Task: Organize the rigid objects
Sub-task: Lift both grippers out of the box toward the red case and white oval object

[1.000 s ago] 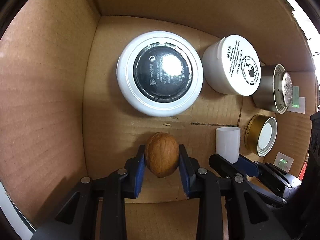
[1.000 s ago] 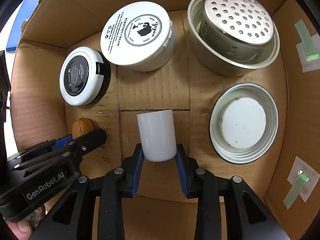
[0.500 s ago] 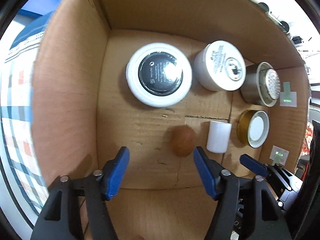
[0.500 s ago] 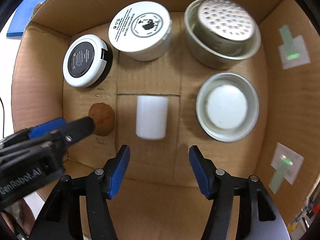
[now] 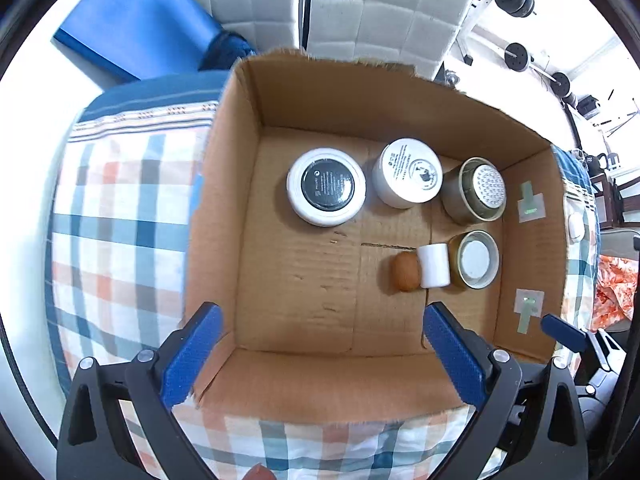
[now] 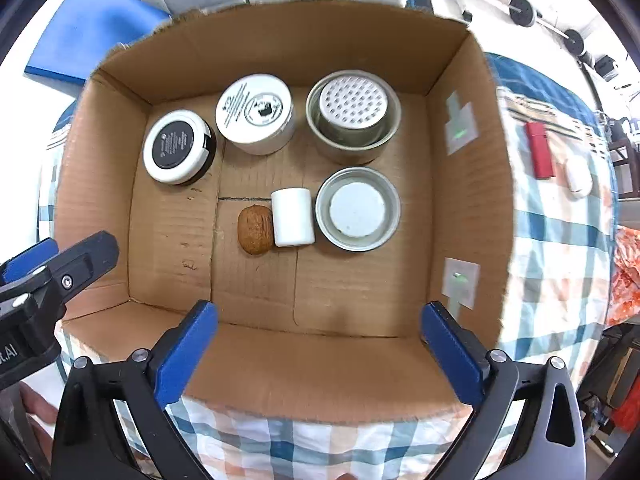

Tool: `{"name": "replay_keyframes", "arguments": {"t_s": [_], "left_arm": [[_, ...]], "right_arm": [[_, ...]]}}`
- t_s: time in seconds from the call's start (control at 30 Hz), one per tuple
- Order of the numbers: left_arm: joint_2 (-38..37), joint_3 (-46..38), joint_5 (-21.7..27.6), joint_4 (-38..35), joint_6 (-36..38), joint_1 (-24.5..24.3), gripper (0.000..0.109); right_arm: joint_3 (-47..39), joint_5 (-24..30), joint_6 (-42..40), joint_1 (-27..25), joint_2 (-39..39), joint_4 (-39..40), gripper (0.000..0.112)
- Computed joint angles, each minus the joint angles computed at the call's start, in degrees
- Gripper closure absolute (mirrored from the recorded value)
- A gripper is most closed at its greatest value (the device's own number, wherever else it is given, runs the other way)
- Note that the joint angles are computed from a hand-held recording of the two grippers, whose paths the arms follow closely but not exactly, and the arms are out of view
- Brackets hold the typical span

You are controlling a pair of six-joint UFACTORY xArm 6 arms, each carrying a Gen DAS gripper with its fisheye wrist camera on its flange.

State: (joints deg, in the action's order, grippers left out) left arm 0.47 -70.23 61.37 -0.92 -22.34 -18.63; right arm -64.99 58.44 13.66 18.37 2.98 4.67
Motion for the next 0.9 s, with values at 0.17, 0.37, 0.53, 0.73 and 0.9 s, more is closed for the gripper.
{"name": "replay_keyframes", "arguments": {"t_s": [0.17, 0.37, 0.53, 0.73, 0.9], "left_arm": [[-4.39, 1.82, -0.54, 4.08, -3.00, -2.10, 0.006], [-9.64, 3.55, 0.86, 8.56, -6.22, -5.29, 0.006], [-13.10, 3.81, 2.34, 8.65, -8.10, -6.77, 0.006], [-14.58, 1.76, 4.33, 11.54, -11.12, -10.10, 0.006], [-13.72, -0.75, 5.66, 12.38, -13.15, -12.54, 0.006]], "right_arm": [[1.58, -0.18, -1.08, -1.68, -5.12, -0.37, 0.009], [2.35, 3.08, -2.67, -3.56, -12.67, -1.17, 0.009], [3.65, 4.99, -4.06, -4.43, -18.01, -0.18, 0.009], [4.75, 7.09, -8.47, -6.66, -22.42, 2.90, 0.009], [4.76, 9.02, -12.16, -9.46, -24.62, 6.16, 0.009]]}}
